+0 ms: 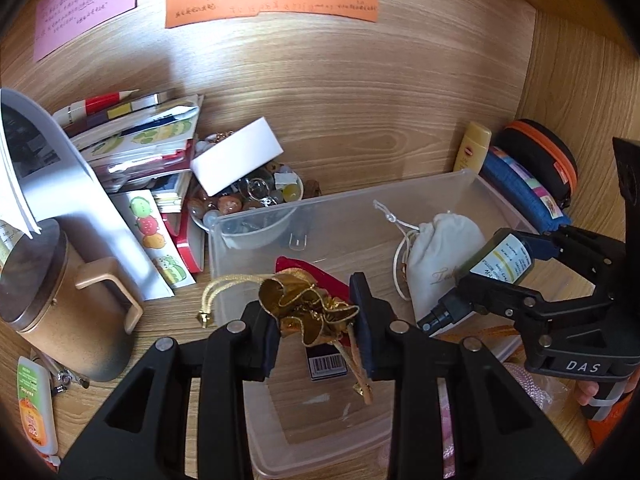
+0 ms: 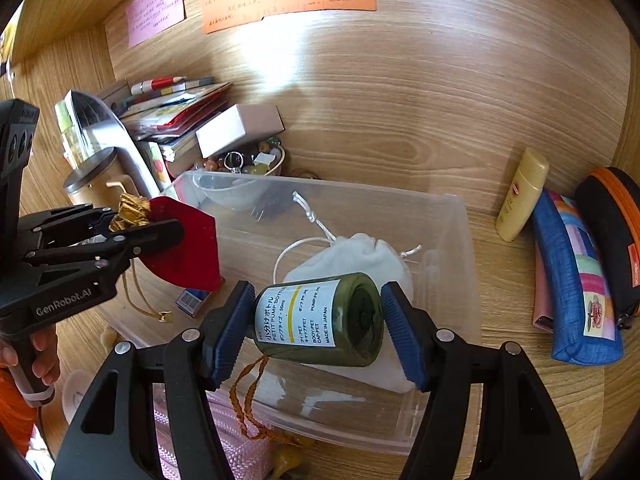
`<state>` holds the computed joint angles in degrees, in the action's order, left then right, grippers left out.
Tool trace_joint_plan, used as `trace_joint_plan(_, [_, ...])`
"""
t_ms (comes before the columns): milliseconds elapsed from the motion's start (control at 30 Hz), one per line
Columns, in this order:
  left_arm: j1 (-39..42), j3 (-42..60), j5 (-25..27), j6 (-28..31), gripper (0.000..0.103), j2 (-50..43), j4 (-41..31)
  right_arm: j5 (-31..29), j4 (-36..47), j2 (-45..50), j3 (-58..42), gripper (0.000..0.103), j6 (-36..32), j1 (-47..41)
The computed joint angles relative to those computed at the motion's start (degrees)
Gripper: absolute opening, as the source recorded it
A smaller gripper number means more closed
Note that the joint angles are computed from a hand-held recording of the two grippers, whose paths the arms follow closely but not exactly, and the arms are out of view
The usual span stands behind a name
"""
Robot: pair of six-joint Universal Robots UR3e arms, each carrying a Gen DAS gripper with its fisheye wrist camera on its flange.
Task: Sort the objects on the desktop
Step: 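Lift the ornament and green bottle into the clear box and release both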
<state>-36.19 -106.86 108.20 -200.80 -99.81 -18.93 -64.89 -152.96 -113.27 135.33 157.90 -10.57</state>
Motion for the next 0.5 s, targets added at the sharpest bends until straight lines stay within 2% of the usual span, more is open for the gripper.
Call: trace_joint_plan(500, [-0.6, 4.3, 0.0, 0.5, 0.032, -4.4, -2.5, -2.3, -3.1, 4.0, -0.6, 0.062, 0.0, 1.1])
